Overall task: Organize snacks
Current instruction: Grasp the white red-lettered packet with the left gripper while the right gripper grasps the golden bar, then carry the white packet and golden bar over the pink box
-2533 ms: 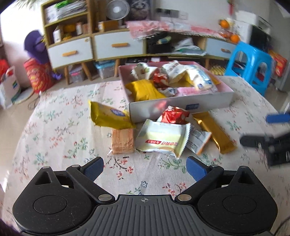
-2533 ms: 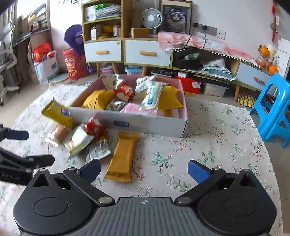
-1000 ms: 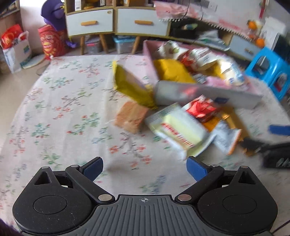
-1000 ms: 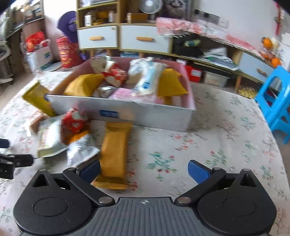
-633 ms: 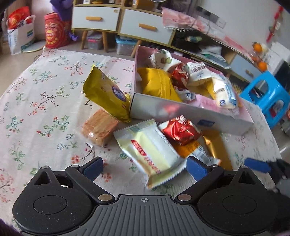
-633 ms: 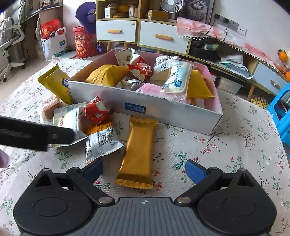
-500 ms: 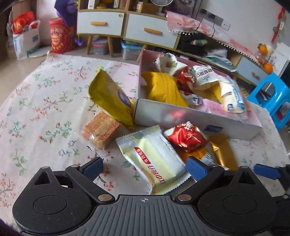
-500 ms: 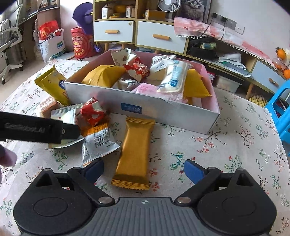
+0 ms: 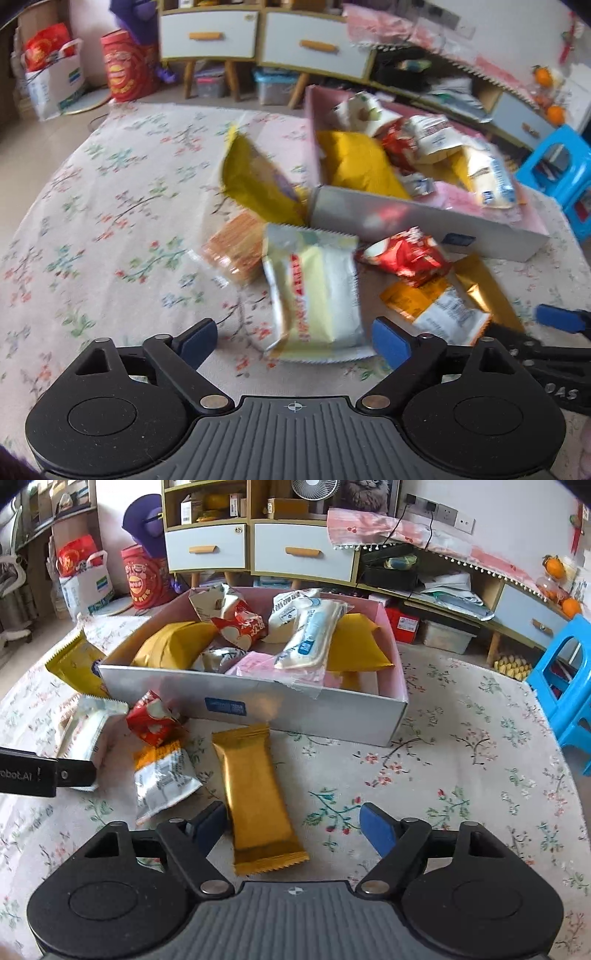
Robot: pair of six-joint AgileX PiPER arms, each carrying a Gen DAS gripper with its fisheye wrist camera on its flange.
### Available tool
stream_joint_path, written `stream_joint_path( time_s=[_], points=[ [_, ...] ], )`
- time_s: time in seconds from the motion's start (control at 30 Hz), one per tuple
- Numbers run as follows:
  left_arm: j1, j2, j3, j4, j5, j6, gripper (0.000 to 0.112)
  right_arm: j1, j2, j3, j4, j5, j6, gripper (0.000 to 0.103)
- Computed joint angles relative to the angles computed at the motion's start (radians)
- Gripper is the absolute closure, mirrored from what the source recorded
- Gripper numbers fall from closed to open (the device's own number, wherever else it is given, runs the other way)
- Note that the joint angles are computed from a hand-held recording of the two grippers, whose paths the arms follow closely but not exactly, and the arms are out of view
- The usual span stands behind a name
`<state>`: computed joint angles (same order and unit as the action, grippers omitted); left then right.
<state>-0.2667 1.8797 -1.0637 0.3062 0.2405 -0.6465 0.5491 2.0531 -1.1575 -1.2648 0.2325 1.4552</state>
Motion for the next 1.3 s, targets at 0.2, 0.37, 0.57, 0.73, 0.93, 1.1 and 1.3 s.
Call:
stream_joint_path(
  time_s=[0.2,0.37,0.57,0.73,0.93,1.1,1.3],
  points=[
    [-0.036,0.017,-0.003,0.209,-0.019,-0.165,0.045,0.018,0.017,-0.013,-0.065,-0.018,0.03,0.048],
    [-0.046,0.01,-0.007,0.209,-0.004,-0.147,0.063,0.005,0.013,-0.012,-0.037,-0.063,-0.001,0.061],
    [-0.034,0.001,-0.01,0.087,0.007,-0.042,0.066,0.009,0.002,-0.016,0.106,-0.075,-0.147,0.084],
    [-0.019,-0.015,-0.004,-0.09,0.015,0.117,0.067,0.018,-0.01,-0.019,0.237,-0.069,-0.269,0.085],
    [-0.005,-0.042,0.011,-0.319,0.024,0.323,0.067,0.012,-0.047,-0.012,0.452,-0.07,-0.46,0.085],
    [-0.014,-0.072,0.029,-0.395,0.022,0.399,0.067,0.002,-0.09,0.005,0.674,-0.067,-0.669,0.085],
    [-0.025,-0.104,0.031,-0.459,0.016,0.46,0.068,-0.03,-0.137,0.035,0.822,-0.102,-0.771,0.085]
  ],
)
